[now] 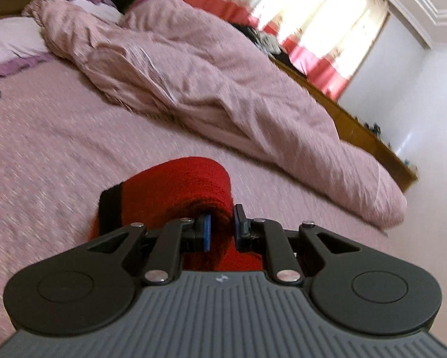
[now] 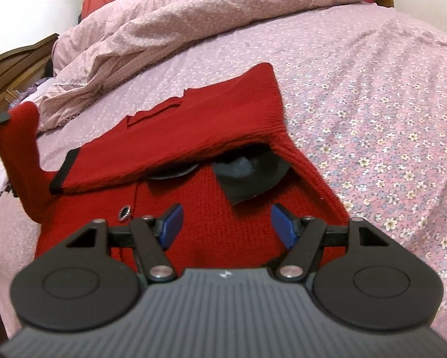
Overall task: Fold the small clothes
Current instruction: 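Lift the sleeve with the left gripper and fold it across the cardigan body, then lay the sleeve on the body, open the left gripper and withdraw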
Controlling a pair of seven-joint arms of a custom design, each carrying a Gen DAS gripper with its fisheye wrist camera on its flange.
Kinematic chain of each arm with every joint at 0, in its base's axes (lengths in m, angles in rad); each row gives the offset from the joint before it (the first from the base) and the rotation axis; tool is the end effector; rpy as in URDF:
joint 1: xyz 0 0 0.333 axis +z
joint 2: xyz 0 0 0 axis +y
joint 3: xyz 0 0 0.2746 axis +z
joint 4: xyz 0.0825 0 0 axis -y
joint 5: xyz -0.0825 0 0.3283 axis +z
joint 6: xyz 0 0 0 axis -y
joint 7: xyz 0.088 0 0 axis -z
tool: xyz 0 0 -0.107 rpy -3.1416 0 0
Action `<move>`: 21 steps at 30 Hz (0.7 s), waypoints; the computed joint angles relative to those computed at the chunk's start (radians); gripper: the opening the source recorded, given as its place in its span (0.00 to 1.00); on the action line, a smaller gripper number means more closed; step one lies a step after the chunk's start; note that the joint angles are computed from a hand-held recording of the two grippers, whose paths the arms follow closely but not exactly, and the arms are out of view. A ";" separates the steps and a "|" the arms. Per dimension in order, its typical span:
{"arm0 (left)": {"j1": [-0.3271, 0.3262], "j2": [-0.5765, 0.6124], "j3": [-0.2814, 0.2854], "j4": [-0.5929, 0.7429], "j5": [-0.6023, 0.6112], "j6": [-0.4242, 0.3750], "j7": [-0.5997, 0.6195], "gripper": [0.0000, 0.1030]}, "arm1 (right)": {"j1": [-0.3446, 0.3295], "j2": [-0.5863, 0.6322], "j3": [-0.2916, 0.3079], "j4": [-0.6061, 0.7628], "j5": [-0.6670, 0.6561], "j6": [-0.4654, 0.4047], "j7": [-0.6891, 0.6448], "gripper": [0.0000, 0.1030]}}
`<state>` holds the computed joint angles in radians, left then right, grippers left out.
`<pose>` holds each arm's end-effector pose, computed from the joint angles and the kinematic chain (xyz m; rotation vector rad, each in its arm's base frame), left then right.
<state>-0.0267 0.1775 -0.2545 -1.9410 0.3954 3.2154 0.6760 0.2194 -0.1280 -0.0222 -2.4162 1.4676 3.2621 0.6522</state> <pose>0.5533 -0.1874 0.5161 -1.8980 1.5006 -1.3983 0.4385 -0.0142 0.4068 -1.2824 1.9506 -0.5576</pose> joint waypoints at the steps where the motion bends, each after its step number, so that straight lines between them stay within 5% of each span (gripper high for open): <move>1: -0.007 0.013 -0.005 0.009 0.002 -0.007 0.003 0.16 | 0.001 -0.001 -0.003 0.000 0.012 0.001 -0.011 0.66; 9: -0.066 0.166 -0.043 0.150 0.006 -0.121 0.085 0.16 | -0.021 0.002 0.000 0.004 0.074 -0.007 -0.078 0.66; 21: -0.186 0.286 0.011 0.260 0.057 -0.248 0.151 0.17 | -0.053 0.020 0.000 0.006 0.092 -0.057 -0.131 0.65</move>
